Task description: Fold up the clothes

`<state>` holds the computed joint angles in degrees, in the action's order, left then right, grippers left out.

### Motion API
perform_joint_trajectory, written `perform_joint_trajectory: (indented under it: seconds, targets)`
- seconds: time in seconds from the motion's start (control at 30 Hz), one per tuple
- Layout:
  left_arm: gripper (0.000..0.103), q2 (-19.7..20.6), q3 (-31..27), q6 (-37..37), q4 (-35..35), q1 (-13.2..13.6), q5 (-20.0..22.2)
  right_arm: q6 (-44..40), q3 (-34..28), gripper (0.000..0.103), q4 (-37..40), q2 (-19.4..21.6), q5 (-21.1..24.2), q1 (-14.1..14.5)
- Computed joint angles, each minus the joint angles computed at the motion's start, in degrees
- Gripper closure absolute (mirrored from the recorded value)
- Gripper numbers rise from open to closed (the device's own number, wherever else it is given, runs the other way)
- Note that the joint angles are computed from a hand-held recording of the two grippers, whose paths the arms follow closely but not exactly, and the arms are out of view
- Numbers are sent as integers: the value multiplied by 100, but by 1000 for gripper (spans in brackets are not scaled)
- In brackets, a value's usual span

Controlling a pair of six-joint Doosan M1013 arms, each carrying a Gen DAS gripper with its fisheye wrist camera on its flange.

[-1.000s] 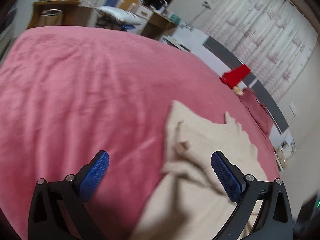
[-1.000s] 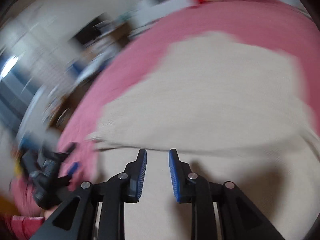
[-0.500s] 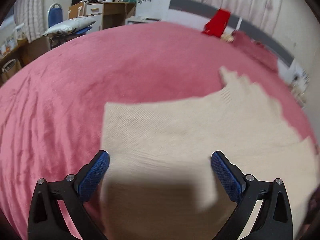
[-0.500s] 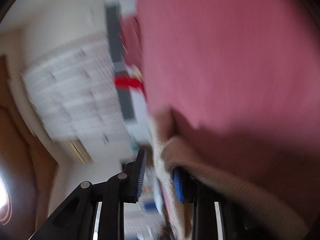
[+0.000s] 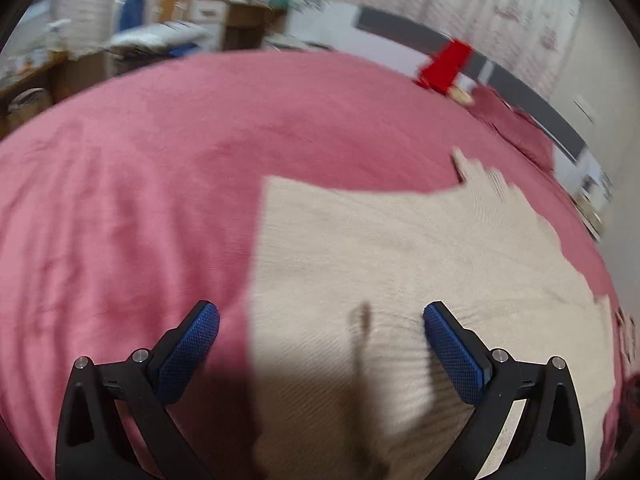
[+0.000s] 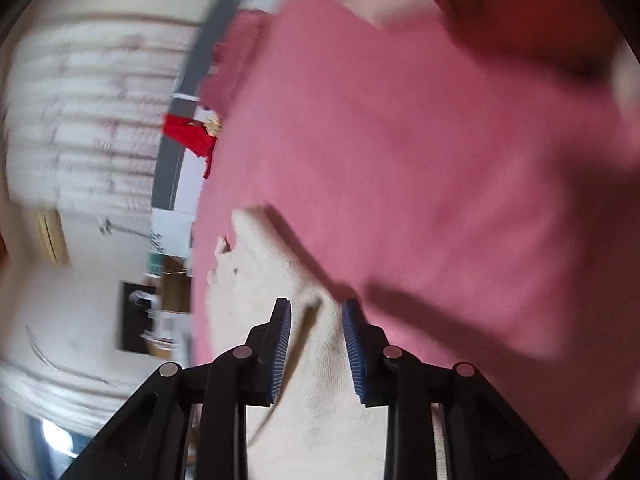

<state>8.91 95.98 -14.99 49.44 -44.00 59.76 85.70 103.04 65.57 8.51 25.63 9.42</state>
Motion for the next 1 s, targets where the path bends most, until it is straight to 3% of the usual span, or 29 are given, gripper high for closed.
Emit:
perform_joint_trajectory:
  seconds: [0.07, 0.13, 0.27, 0.37, 0.4, 0.47, 0.57, 0.63, 0.7, 0.8, 0.87, 1.0]
  targets:
    - [0, -30, 42, -687, 620, -188, 229, -860, -303, 75, 229, 172, 218, 65]
    - [0, 61, -59, -393, 584, -142, 94, -1384, -817, 75, 202, 563, 800, 123]
    - [0, 210, -205, 910, -288, 169, -335, -229, -1941, 75, -1653, 1300, 1473, 342]
    - [0, 193, -106, 1253, -661, 341, -690, 760, -2016, 97, -2776, 1379, 1224, 366]
    - [0, 179, -86, 1238, -654, 345, -737, 866, -1940, 101, -2764, 1352, 1084, 323]
    - [0, 167, -112, 1339, -741, 364, -749, 691, -1797, 99, -2244, 1298, 1007, 217]
    - [0, 59, -159, 1615, -973, 454, -978, 217, -1765, 79, -1992, 1210, 1001, 169]
    - [0, -70, -60, 940, -278, 468, -1373, -825, -1928, 79, -1876, 1182, 1131, 231]
    - [0, -36, -178, 973, -210, 664, -1697, -1496, -2384, 78, -1910, 1345, 1594, 279]
    - [0, 294, -760, 2584, -1383, 1083, -1862, -1345, -3291, 78, -2176, 1843, 2406, 361]
    - [0, 546, -1145, 3631, -2089, 1300, -1873, -1017, -3854, 78, -2356, 2185, 2700, 403]
    - [0, 1106, -1965, 5608, -3329, 1647, -1665, -309, -4958, 78, -3052, 2840, 3464, 514]
